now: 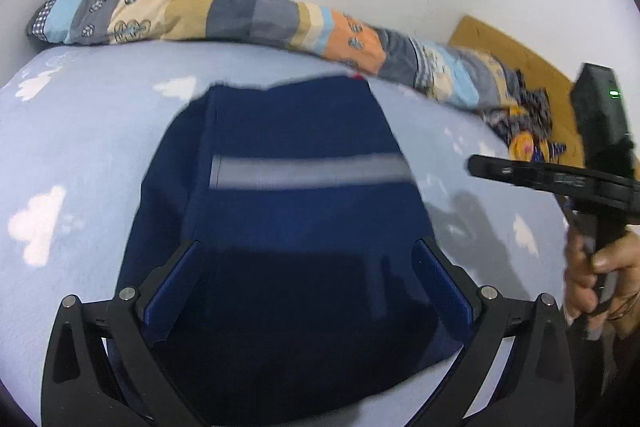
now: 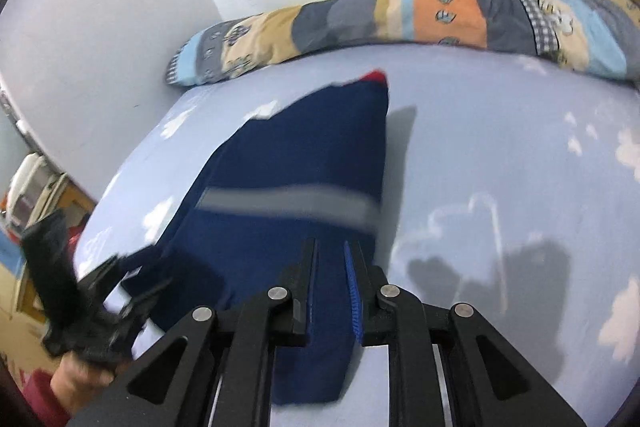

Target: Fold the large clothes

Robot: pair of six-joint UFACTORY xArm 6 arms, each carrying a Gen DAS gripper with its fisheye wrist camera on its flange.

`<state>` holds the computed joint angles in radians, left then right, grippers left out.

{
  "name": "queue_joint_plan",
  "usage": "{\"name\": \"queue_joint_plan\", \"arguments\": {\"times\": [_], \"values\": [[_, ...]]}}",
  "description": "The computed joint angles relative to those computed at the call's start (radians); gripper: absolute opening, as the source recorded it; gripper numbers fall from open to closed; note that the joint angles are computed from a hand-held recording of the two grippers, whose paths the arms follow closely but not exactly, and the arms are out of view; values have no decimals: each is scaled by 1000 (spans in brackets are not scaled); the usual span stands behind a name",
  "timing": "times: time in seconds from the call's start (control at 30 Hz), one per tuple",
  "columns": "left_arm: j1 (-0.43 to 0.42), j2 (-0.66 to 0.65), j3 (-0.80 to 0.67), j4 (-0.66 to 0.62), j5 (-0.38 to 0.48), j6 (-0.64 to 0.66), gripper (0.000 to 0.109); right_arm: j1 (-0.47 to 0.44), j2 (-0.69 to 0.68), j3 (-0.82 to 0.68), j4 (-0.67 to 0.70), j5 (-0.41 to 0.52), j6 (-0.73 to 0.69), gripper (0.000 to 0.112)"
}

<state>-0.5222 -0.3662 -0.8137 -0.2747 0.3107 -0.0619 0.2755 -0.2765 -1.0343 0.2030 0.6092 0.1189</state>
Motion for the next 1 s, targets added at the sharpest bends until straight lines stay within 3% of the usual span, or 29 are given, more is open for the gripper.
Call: {"name": "queue_joint_plan", "arguments": {"times": [0.07, 0.17, 0.3, 0.37, 0.5, 0.67, 0.83, 0.93, 1.0], "values": [[15, 67, -69, -52, 2, 18, 103, -13, 91, -91, -28, 9, 14, 18], [55, 149, -149, 54, 67, -101, 103, -31, 234, -229, -7, 6, 19, 18], [123, 265, -258, 135, 269, -225, 103, -60, 447, -446, 0, 35, 66, 18], [140, 295, -277, 64, 309, -182, 103, -68, 553, -575, -8, 123, 70, 19], [126, 327, -309, 174, 333, -211, 103, -65, 745, -793, -112, 325, 146, 18], [134, 311, -291, 115, 310, -175, 103, -73, 736, -765, -100, 305, 143, 17], [149, 228, -232, -34, 275, -56, 103, -74, 494, -496, -21, 190, 45, 22], [151, 180, -191, -22, 281, -36, 103, -49, 342, -302, -47, 136, 57, 22], [157, 193, -182, 19, 288, -39, 103, -35, 319, -250, -34, 134, 58, 19]]}}
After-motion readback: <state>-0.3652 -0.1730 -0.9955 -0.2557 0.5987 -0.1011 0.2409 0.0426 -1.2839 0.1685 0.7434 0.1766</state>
